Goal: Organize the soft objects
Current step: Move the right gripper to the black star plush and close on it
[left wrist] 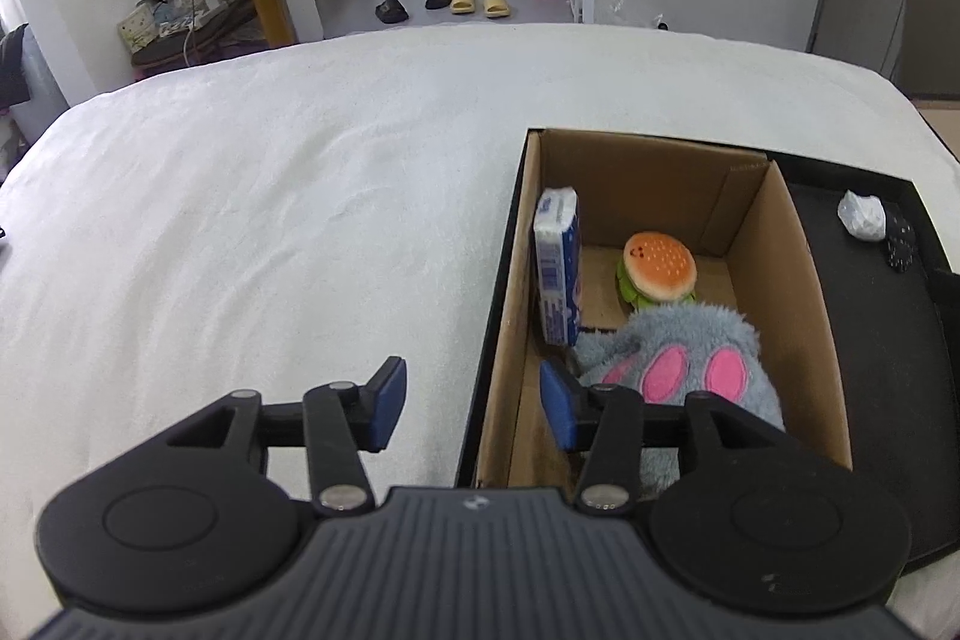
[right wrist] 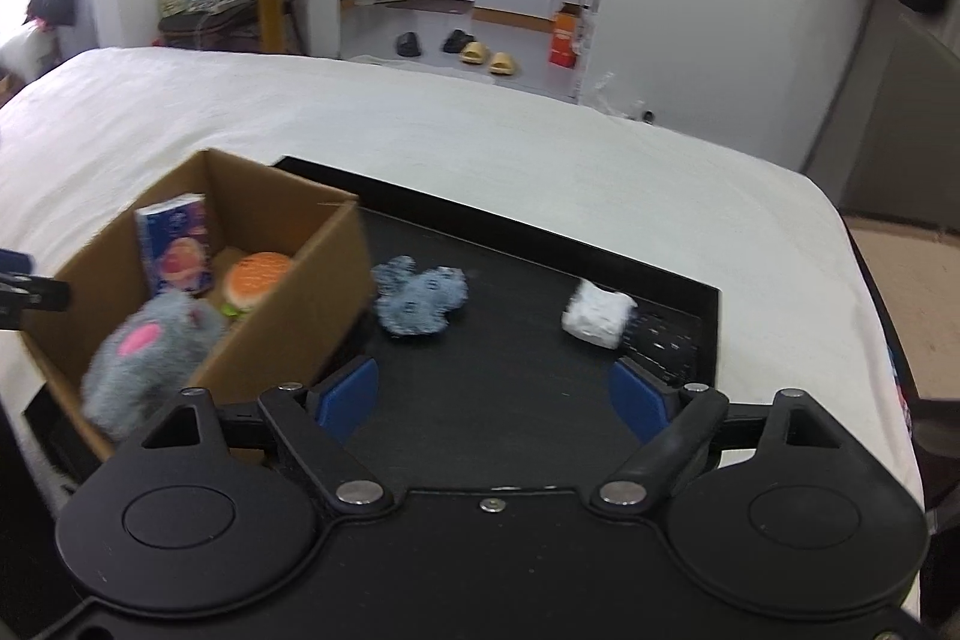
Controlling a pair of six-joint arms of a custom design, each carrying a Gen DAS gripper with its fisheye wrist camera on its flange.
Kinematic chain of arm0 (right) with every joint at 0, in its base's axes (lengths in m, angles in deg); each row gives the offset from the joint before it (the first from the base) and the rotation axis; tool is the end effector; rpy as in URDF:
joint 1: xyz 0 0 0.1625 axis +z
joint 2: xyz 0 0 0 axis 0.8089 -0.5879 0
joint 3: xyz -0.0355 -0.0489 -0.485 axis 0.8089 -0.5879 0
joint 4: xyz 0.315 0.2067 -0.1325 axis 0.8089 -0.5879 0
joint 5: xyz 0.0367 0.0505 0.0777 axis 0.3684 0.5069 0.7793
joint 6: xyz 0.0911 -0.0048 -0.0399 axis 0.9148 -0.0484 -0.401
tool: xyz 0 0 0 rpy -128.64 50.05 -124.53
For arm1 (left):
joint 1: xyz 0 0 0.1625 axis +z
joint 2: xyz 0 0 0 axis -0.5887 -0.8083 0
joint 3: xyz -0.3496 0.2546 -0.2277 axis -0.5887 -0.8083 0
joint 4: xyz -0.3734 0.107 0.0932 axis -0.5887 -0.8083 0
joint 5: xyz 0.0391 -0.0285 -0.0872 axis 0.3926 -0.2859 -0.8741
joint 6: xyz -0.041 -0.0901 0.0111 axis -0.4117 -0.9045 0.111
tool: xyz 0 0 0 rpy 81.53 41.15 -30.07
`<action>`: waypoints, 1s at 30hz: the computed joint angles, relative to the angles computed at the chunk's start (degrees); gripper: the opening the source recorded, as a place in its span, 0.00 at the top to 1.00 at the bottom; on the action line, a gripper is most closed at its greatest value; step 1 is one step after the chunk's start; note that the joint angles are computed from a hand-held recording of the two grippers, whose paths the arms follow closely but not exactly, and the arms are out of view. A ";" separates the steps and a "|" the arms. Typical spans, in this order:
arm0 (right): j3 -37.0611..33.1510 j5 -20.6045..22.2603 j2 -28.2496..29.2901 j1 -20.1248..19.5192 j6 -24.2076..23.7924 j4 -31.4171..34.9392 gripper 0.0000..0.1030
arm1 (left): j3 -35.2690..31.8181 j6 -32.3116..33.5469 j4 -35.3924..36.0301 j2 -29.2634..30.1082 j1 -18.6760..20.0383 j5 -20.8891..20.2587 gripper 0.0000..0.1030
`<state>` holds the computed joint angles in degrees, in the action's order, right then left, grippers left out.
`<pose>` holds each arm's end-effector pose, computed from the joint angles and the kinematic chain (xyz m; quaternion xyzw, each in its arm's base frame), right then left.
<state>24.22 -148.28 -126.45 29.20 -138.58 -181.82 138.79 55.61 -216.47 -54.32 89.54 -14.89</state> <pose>0.0187 -0.7010 0.2054 0.2593 -0.8480 0.3177 0.3357 -0.2227 -0.6723 0.0035 0.1077 0.8473 -0.3065 0.4202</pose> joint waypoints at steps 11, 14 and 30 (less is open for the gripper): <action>-5.71 0.80 3.59 -2.93 7.03 -2.83 0.18 | -4.83 2.35 1.83 3.01 -0.69 5.86 0.47; -7.60 0.72 4.58 -3.51 7.72 -3.07 0.18 | -6.94 4.44 0.65 4.65 -1.02 8.44 0.42; -15.09 -2.39 9.28 -5.45 8.95 -1.92 0.29 | -13.69 6.07 4.91 9.07 -0.56 12.58 0.37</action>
